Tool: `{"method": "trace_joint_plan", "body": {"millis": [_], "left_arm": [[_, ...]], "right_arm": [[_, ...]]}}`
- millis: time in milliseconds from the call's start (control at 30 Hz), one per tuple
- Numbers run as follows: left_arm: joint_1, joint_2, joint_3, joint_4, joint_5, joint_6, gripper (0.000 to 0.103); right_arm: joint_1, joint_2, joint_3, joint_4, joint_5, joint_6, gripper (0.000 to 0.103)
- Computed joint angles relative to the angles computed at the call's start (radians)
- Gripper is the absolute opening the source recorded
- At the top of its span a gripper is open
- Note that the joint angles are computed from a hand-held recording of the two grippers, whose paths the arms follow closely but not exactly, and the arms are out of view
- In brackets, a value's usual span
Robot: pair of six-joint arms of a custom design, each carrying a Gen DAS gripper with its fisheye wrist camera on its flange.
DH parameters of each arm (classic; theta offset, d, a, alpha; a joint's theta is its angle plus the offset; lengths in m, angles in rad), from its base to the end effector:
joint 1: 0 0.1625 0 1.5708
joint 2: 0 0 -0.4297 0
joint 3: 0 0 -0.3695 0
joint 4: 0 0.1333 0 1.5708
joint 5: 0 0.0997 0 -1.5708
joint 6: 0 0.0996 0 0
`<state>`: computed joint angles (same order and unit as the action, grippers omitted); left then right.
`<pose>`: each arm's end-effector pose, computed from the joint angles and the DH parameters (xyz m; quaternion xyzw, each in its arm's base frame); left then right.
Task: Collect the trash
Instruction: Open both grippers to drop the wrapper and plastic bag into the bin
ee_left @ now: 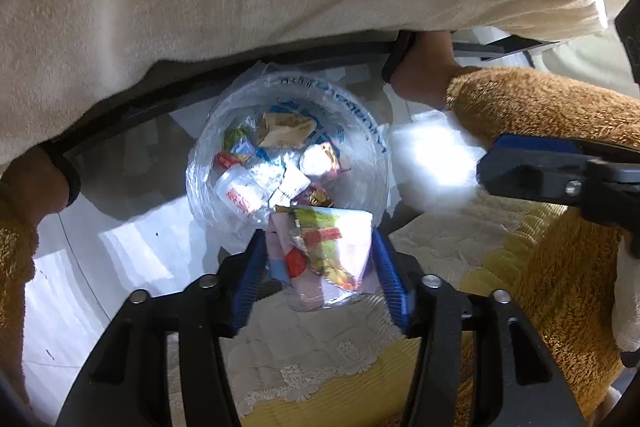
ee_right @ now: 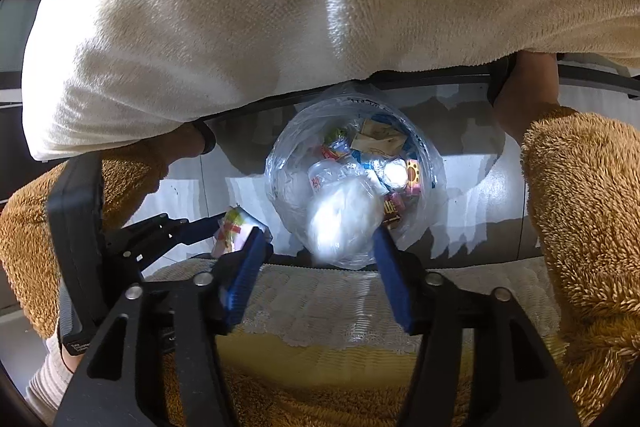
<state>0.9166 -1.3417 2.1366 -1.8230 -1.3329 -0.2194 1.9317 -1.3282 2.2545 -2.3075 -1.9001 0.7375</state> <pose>-0.1140 -0.4063 0.1828 0.2374 0.9272 0.1928 0.2162 0.2377 -0.3436 0.1729 -0.1686 -0.9676 0.0055 0.1879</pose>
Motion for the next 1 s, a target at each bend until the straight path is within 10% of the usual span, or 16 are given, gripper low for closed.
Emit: {"method": "trace_joint_plan", "body": {"millis": [500, 1000], "left_arm": [[-0.031, -0.030, -0.015, 0.014, 0.038, -0.048, 0.067], [-0.189, -0.271, -0.018, -0.004, 0.081, -0.110, 0.067]], "right_arm": [[0.038, -0.024, -0.003, -0.012, -0.019, 0.020, 0.063], [0.284, -0.099, -0.081, 0.098, -0.222, 0.127, 0.063]]}}
